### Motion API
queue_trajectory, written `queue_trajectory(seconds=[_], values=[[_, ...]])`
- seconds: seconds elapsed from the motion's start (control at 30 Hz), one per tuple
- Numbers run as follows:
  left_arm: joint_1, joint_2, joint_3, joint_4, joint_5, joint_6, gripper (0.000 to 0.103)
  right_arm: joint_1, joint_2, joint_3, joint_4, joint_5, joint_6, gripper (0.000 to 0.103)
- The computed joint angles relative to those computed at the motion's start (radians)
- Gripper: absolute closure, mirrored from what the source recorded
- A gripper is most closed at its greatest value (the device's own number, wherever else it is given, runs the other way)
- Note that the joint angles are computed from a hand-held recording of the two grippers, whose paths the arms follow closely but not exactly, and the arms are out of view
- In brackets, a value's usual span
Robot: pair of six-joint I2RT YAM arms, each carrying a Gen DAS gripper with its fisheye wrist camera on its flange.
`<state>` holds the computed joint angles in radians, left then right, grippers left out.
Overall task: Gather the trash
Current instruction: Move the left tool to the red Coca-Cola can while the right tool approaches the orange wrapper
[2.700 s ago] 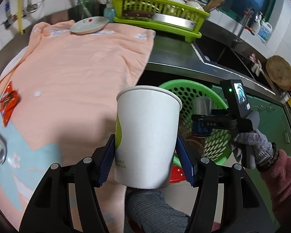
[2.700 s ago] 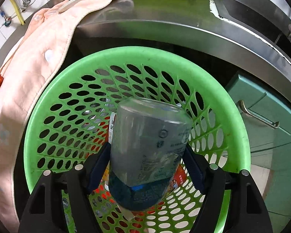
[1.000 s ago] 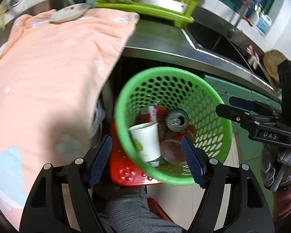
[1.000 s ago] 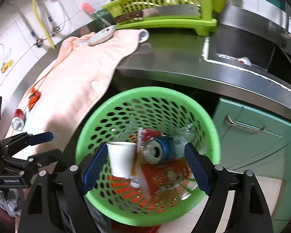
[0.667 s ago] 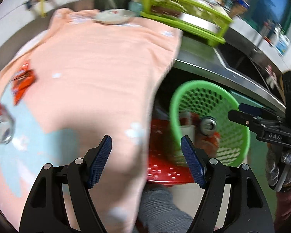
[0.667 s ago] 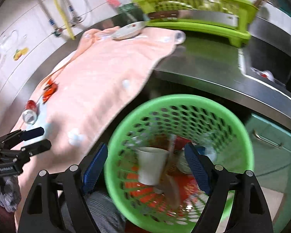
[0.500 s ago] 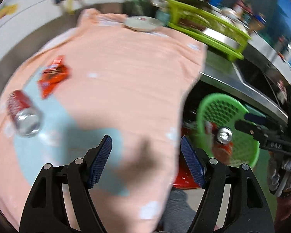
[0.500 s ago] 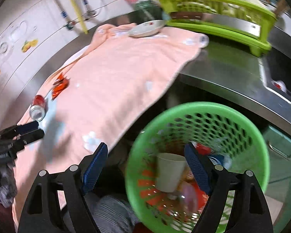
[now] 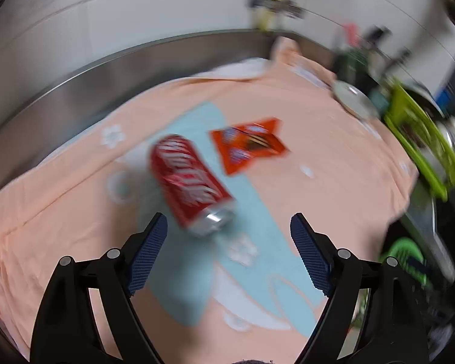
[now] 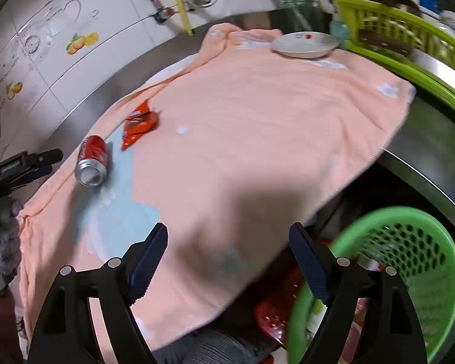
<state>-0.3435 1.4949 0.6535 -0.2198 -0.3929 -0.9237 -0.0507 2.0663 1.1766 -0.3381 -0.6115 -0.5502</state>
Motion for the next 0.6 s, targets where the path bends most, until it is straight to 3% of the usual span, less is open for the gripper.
queue_trajectory(seconds=[0.2, 0.6], values=[[0.196, 0.038, -0.044, 0.114, 0.116, 0.039, 0.019, 0.121, 0.035, 0.074, -0.001, 0.017, 0.076, 0.023], [0.303, 0.239, 0.001, 0.254, 0.249, 0.077, 0.019, 0.325, 0.262, 0.464, -0.124, 0.012, 0.260, 0.023]])
